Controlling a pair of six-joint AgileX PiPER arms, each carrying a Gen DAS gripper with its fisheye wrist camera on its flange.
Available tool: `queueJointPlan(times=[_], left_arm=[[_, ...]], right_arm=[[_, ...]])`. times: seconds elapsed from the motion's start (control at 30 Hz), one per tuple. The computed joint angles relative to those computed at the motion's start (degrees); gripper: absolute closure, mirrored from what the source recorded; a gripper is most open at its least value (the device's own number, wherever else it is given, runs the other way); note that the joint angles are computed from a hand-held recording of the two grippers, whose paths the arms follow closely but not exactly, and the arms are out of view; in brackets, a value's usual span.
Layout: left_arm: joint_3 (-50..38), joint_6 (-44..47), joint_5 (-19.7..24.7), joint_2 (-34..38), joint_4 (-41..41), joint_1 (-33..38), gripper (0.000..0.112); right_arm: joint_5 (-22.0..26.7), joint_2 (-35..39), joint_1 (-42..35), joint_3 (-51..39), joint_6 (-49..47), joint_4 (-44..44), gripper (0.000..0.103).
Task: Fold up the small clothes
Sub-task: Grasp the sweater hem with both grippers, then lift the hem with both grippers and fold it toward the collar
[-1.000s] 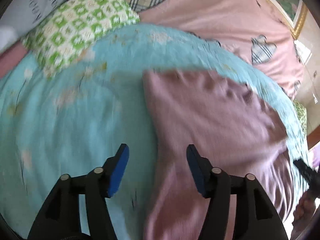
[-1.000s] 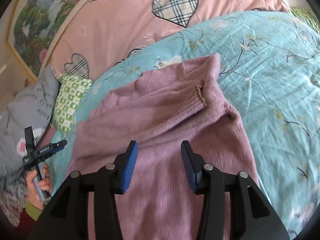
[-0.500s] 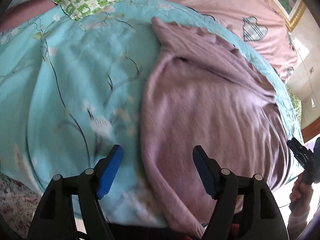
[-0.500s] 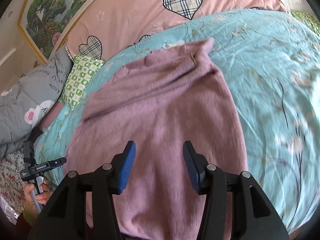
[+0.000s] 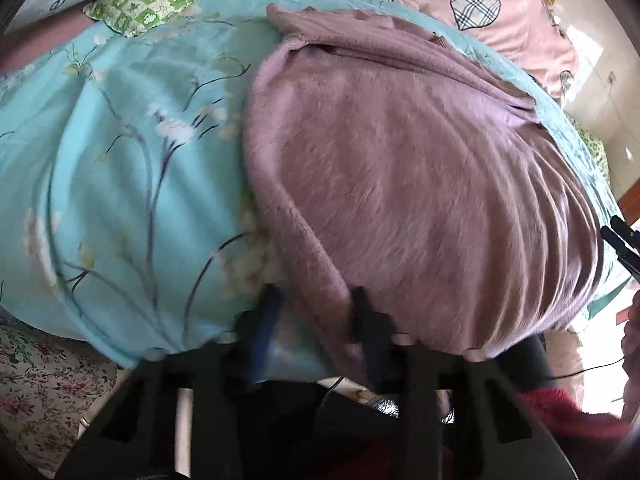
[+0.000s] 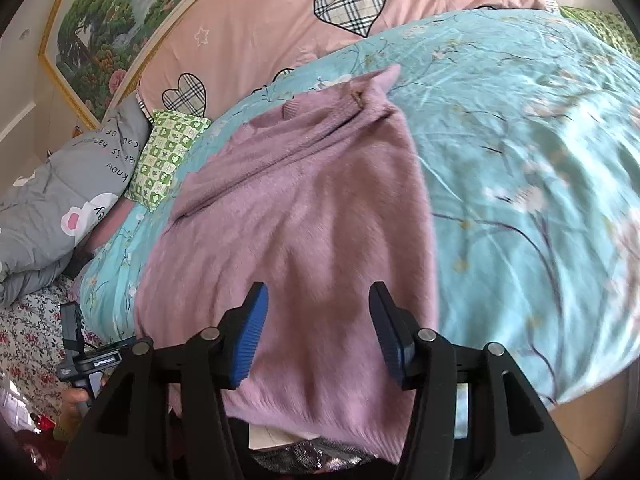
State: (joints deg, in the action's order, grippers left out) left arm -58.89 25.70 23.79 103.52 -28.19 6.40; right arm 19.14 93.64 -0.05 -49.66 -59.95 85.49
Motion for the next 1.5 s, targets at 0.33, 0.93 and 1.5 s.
queueJointPlan(times=[0.33,0.93,1.5], left_arm=[[2.24,16.35,8.13,1.28,-15.28,4.44,0.071],[3.60,19.13,3.94,1.13,-14.37,2.35,0.074],[2.27,40.16,16.06,-8.49,-37.53,13.62,0.107]], right_arm=[[2.24,-4.58,-4.45,8.29,0.05,-4.30,0.046],[13.27,8.15,-3.40,8.45,-26.02,10.35,0.047],[40.97,5.18,-15.25,7.98,-30.18,12.22,0.092]])
